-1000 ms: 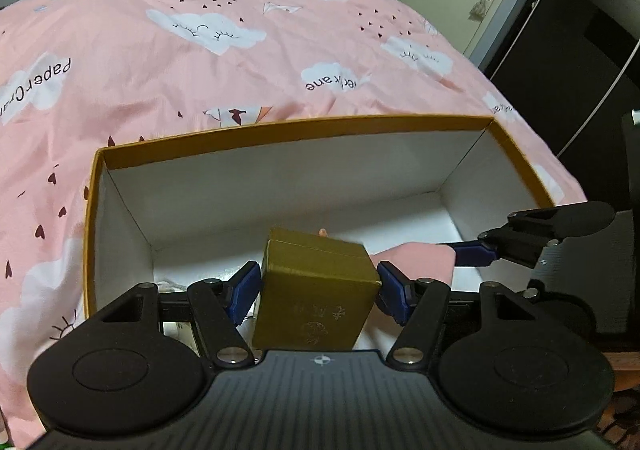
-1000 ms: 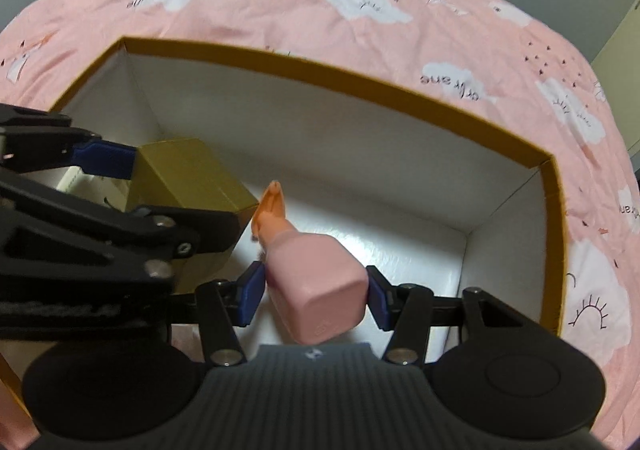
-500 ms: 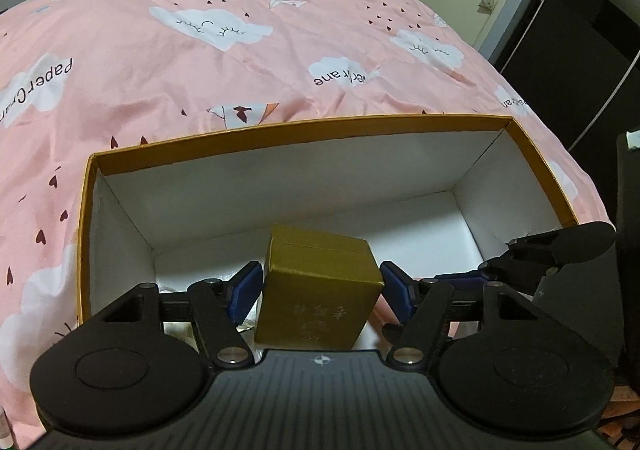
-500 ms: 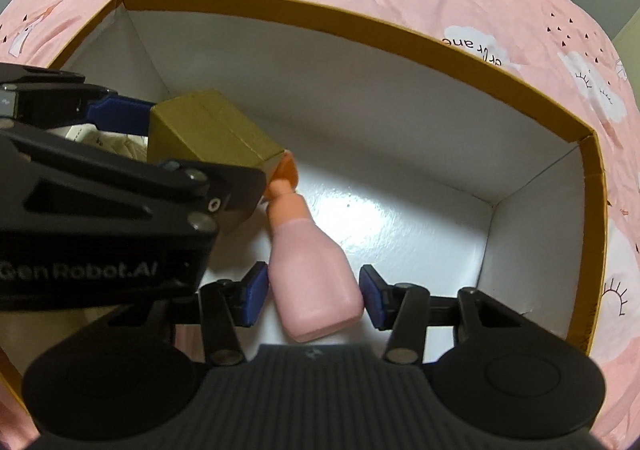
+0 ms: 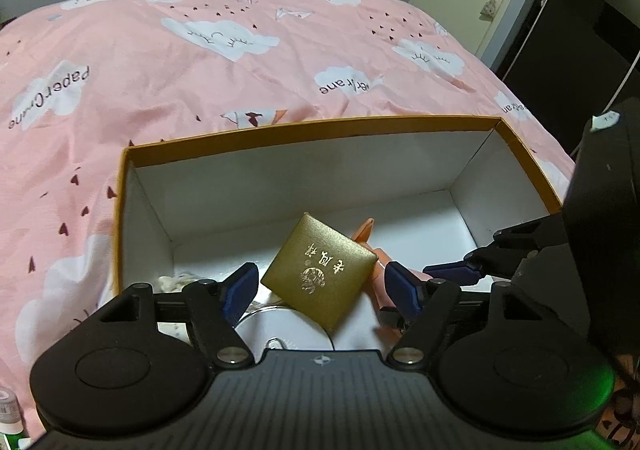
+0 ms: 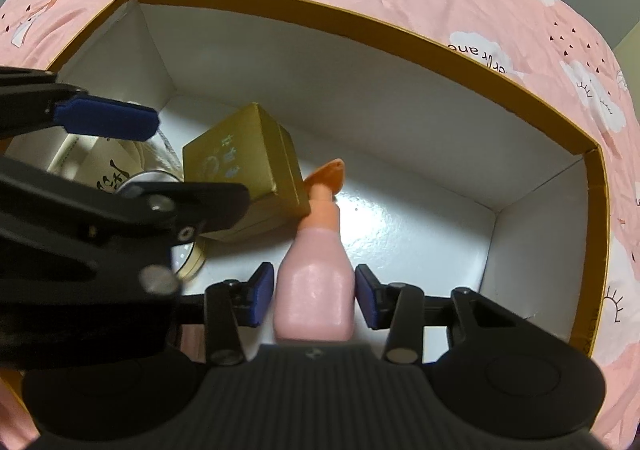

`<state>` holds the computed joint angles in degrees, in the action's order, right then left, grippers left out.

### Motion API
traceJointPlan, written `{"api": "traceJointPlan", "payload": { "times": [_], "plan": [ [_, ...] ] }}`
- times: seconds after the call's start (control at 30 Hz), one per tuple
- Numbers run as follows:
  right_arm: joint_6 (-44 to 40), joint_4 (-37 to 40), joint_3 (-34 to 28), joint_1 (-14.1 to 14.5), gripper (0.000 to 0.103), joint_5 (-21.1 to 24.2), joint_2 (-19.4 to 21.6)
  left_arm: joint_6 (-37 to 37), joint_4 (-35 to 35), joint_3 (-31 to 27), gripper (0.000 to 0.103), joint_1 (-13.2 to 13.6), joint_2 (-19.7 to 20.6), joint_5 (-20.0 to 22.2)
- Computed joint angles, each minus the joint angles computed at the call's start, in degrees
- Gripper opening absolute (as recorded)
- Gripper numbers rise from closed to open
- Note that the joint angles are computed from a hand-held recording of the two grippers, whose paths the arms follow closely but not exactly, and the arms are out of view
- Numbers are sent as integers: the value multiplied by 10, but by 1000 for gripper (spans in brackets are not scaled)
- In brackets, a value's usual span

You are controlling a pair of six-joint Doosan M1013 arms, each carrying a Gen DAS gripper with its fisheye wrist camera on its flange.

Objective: Organize rigid objects
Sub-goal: 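Lower both items into the box and open both tools, then move both tools back to the remaining items on the bed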

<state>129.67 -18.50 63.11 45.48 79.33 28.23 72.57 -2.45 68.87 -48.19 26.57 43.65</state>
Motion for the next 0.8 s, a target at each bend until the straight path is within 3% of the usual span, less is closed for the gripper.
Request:
{"api": "traceJointPlan", "payload": {
  "times": [0.27,0.47,0.67,0.8],
  "plan": [
    [24,-4,-8,2,42,2,3,-22,17,22,84,-2,-20,-27],
    [26,-67,-10,23,55,4,-3,-49,46,47,84,-9,-43,-68],
    [30,-123,-8,45,64,-1,-14,-102,141,79,83,-25,-69,-115],
    [37,-151,-3,57,71,-11,-20,-198,270,111,83,-40,-90,-151]
  ]
}}
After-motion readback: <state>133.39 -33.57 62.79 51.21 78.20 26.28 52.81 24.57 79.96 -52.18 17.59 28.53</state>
